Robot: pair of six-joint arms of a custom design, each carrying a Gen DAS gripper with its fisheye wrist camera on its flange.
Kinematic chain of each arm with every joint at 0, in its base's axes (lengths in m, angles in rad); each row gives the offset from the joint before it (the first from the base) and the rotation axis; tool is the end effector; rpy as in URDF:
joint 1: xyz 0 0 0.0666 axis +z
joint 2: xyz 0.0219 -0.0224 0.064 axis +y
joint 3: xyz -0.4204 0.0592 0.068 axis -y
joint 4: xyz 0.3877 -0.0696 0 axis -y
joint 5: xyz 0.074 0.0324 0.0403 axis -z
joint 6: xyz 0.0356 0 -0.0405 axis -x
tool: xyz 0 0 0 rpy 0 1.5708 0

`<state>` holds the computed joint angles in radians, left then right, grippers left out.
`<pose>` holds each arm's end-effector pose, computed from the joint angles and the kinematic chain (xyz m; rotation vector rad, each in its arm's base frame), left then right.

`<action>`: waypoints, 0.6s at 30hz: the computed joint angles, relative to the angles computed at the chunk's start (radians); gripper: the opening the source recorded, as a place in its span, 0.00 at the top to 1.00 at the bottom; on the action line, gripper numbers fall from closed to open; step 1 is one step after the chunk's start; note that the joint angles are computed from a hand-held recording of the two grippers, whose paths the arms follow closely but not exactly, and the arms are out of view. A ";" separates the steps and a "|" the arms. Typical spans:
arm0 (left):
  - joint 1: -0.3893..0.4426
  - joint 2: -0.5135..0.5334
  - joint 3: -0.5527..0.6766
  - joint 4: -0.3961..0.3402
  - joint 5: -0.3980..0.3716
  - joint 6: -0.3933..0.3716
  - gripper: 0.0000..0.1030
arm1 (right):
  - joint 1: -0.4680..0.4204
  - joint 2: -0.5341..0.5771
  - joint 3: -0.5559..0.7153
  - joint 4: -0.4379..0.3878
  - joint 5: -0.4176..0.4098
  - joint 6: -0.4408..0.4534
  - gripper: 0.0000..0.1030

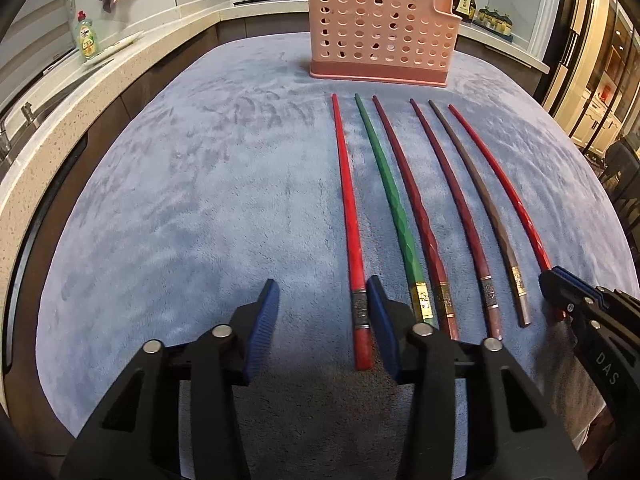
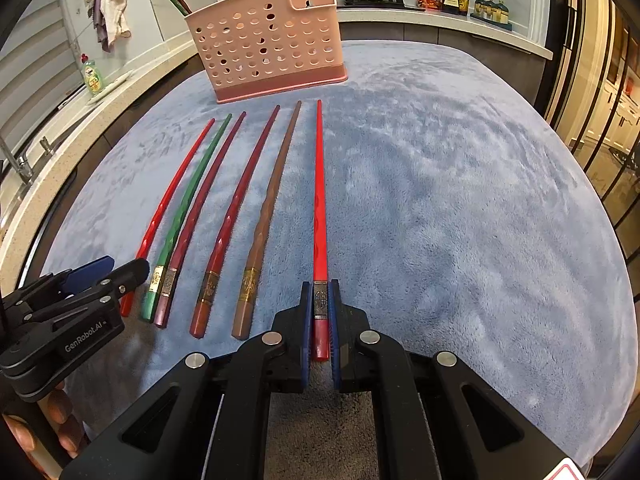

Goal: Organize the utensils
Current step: 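Grasp a red chopstick with the right gripper while the left grasps another red chopstick, then lift both red chopsticks toward the pink holder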

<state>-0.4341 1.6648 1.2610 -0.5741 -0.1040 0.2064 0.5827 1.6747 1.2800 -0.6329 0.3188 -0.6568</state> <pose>0.4972 -0.2269 0.2996 0.2489 2.5328 -0.1190 0.4627 0.2911 0.3002 0.2060 2.5133 0.0778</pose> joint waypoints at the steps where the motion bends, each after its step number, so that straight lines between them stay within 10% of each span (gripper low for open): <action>1: 0.001 0.001 0.001 0.001 0.000 -0.001 0.69 | 0.000 0.000 -0.001 0.000 -0.001 0.001 0.93; 7: 0.012 0.002 0.012 -0.016 0.022 -0.010 0.92 | -0.002 -0.002 -0.002 0.005 -0.007 0.001 0.94; 18: 0.034 -0.015 0.024 -0.045 0.061 0.006 0.93 | -0.014 -0.042 0.014 -0.035 0.026 0.017 0.93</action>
